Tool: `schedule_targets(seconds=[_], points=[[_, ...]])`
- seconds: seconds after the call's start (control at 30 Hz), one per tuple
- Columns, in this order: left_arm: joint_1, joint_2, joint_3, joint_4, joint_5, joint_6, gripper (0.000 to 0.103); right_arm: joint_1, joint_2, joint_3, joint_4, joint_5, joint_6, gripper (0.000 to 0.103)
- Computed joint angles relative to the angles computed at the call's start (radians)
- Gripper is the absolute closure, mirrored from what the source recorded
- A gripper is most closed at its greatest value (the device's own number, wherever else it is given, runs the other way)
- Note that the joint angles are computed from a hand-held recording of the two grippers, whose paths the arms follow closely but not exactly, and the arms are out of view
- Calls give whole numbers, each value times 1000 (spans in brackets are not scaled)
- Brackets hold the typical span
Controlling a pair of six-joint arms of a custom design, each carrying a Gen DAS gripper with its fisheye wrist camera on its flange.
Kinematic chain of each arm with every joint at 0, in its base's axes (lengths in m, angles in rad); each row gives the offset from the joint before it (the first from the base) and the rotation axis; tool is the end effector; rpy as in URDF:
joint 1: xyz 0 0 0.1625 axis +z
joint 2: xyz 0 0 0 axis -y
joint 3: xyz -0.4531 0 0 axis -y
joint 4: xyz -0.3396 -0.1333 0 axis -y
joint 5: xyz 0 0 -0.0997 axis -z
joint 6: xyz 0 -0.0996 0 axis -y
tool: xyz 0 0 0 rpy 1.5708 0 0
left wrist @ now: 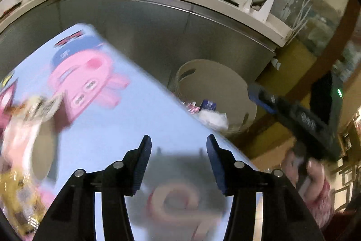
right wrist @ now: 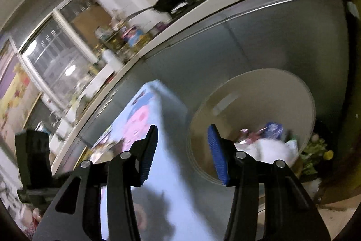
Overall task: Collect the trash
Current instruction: 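Move both open grippers back over the trash on the table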
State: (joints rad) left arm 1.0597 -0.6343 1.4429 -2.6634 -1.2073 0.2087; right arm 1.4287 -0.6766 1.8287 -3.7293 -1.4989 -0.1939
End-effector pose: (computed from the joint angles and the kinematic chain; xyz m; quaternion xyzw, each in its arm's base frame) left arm -0.2056 -0.7116 0.1239 0.3190 0.9203 -0.1646 0.1559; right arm 0.0500 -0.6422 0.1670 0.0400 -0.8747 0.4804 0.0495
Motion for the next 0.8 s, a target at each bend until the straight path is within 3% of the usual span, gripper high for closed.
schedule_targets(seconds=[0.17, 0.33, 0.57, 0.8], points=[[45, -172, 271, -122, 26, -77, 52, 65, 53, -31, 79, -12, -37, 57], [109, -296, 432, -209, 49, -172, 52, 138, 129, -91, 202, -32, -74, 58], [181, -358, 472, -278, -11, -248, 52, 218, 221, -213, 397, -41, -102, 67], [205, -347, 415, -280, -83, -254, 52, 257, 285, -346, 535, -51, -86, 79]])
